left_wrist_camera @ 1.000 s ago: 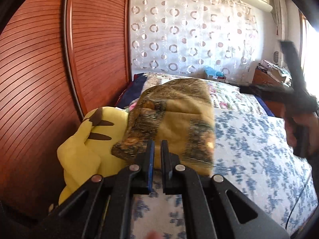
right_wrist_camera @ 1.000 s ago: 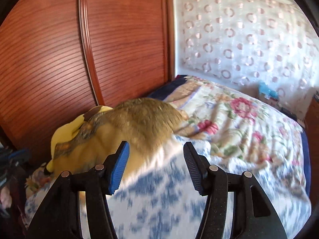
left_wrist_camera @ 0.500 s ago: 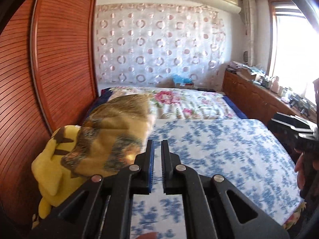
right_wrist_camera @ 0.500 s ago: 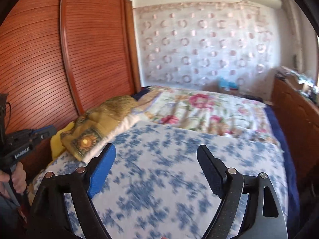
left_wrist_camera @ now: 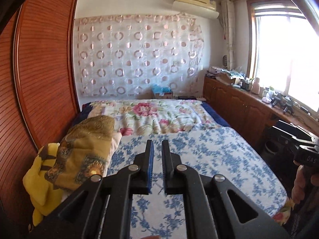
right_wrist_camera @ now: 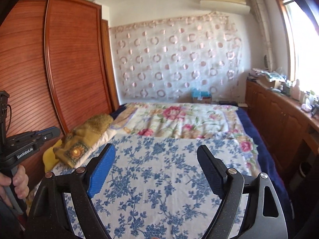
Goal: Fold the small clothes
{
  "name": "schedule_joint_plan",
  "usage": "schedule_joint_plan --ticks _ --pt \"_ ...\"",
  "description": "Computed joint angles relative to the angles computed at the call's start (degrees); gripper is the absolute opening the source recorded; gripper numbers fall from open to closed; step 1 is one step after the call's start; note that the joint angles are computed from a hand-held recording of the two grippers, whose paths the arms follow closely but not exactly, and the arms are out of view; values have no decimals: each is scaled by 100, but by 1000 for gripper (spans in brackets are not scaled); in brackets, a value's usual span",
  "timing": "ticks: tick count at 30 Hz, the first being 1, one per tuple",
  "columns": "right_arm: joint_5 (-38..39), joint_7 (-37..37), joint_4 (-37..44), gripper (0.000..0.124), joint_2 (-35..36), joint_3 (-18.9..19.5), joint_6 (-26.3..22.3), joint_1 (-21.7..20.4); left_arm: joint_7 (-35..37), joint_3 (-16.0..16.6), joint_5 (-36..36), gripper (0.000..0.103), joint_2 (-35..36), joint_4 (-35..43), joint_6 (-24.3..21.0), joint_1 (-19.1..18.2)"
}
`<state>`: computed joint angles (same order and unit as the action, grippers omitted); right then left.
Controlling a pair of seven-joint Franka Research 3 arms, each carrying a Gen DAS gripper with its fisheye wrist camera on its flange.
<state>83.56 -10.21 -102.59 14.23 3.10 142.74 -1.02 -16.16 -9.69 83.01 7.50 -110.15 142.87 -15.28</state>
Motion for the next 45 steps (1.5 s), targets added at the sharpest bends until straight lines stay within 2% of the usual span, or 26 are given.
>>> schedule_joint_plan --ticks 4,8,14,45 --pt "435 -350 -246 86 -275 -58 -33 -70 69 -70 -18 5 -98 28 -217 -86" --pt "559 -441 -367 86 -406 -175 -183 -70 43 -118 -33 5 -209 -46 -319 -118" --pt "725 -586 -446 86 -474 -240 -158 -18 -53 -177 23 6 -291 -138 -433 -106" --pt "961 -794 -455 86 -427 -261 -44 24 -137 -234 87 7 -400 -288 -421 -29"
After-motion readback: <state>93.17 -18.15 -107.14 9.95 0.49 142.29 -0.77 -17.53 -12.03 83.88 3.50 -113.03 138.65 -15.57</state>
